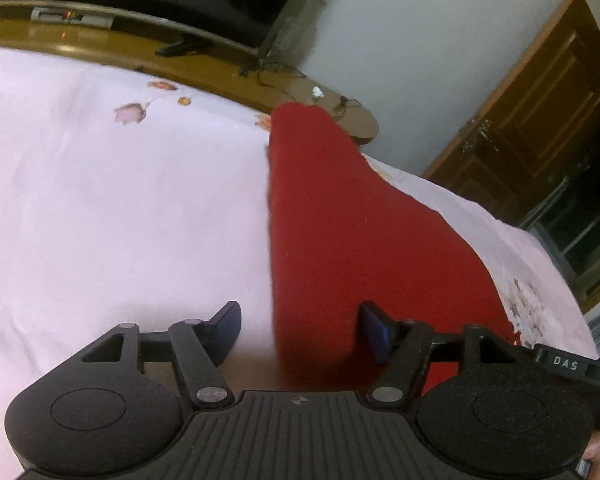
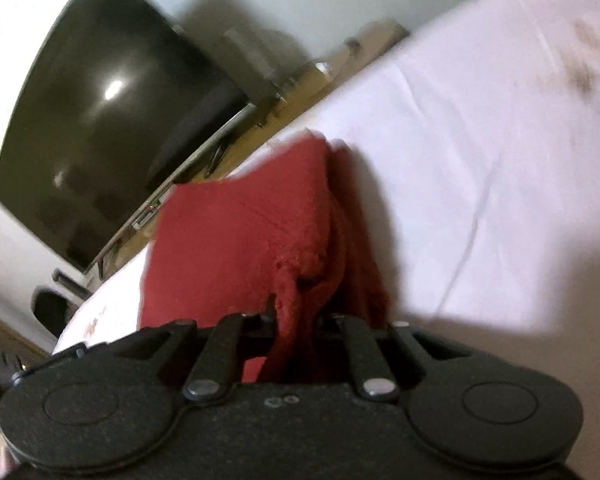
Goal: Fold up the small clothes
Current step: 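Open both grippers and release the folded sweater onto the bed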
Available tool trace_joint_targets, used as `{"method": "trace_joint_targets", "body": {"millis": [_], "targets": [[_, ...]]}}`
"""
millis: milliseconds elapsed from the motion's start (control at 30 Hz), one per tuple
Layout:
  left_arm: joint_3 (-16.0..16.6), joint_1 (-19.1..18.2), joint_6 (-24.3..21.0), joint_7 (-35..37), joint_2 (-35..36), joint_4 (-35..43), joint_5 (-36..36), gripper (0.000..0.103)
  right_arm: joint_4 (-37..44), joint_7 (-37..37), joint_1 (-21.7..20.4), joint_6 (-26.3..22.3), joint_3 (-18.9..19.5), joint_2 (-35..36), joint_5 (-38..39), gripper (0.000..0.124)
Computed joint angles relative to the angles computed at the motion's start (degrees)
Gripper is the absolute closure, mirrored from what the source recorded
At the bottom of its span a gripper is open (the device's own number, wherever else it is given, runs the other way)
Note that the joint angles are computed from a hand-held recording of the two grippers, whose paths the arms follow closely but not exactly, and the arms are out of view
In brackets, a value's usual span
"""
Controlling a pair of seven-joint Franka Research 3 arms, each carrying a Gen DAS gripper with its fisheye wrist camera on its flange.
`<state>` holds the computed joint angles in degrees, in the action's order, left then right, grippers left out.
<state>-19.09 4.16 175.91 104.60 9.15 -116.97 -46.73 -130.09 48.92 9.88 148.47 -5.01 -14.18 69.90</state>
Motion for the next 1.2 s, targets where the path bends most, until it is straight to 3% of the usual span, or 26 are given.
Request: {"method": "trace_joint_targets", "body": {"millis": [200,300,333,400,467,533,667,767,800,833,900,967,1033,1133,1200], "targets": [[1.1,-0.2,-1.6,1.7,-1.6,-0.3,0.6,0.037,-0.6,-1.7,0.0,-1.4,-0.9,-0.6,3.5,0.112],[0.1,0.6,1.2,8.9,-2.4,0.1,-5.6,0.037,0.6,-3.4,-0.7,-2.5,-1.2,-0.2,3.7,0.097],[0.1,0.8,1.4,10.8,-2.3,0.7,-7.7,0.037,0.2,-4.9,-1.0,-1.6,-1.4,-1.3,4.5,0.084],[2.7,-0.5,1.1,6.7,-1.5,1.7,-3.5,0.037,1.8,-10.0,-0.8,0.2,-2.0,-0.3,9.5,0.074],[4.7,-1.3,0.5,1.6,0.0,3.3,2.7,0.037,5.5,-9.6,-1.5,-0.6,-2.1,3.0,9.1,0.077],[4.4,-0.6,-0.4,-0.3,1.6,5.1,5.8,0.037,9.2,-10.2,-2.2,-1.1,-1.4,6.6,8.4,0.081],[0.6,2.7,-2.0,0.5,5.2,9.0,7.8,0.037,15.3,-8.9,-3.8,-3.3,0.4,12.7,7.3,0.083],[-1.5,4.2,-2.9,0.4,7.9,11.4,9.0,0.037,20.3,-5.5,-5.9,-10.2,1.1,17.3,5.3,0.085],[-1.7,4.3,-2.8,-0.5,8.5,11.8,9.7,0.037,21.0,-4.9,-6.1,-9.3,1.8,17.8,3.7,0.09],[-2.1,4.4,-2.3,-1.3,8.9,11.9,10.3,0.037,21.3,-6.2,-6.1,-7.3,2.6,18.1,3.3,0.114],[-1.6,3.3,1.1,-2.8,8.8,11.0,14.1,0.04,19.3,-13.2,-5.9,-2.2,3.9,16.3,6.4,0.115],[3.5,-1.3,2.3,-7.6,9.1,11.0,21.2,0.04,16.6,-22.8,-4.9,2.6,4.7,13.5,10.8,0.115],[7.3,-4.3,-0.2,-12.1,10.2,12.6,26.2,0.035,15.0,-28.7,-3.5,7.4,5.2,12.3,12.2,0.116],[7.8,-4.4,-2.0,-16.2,12.2,14.9,29.1,0.022,15.5,-21.4,-2.3,12.6,5.4,16.1,3.4,0.116],[8.6,-4.8,-3.2,-18.9,12.5,15.7,31.8,0.02,16.0,-19.1,-2.8,11.6,5.3,16.5,2.6,0.116]]}}
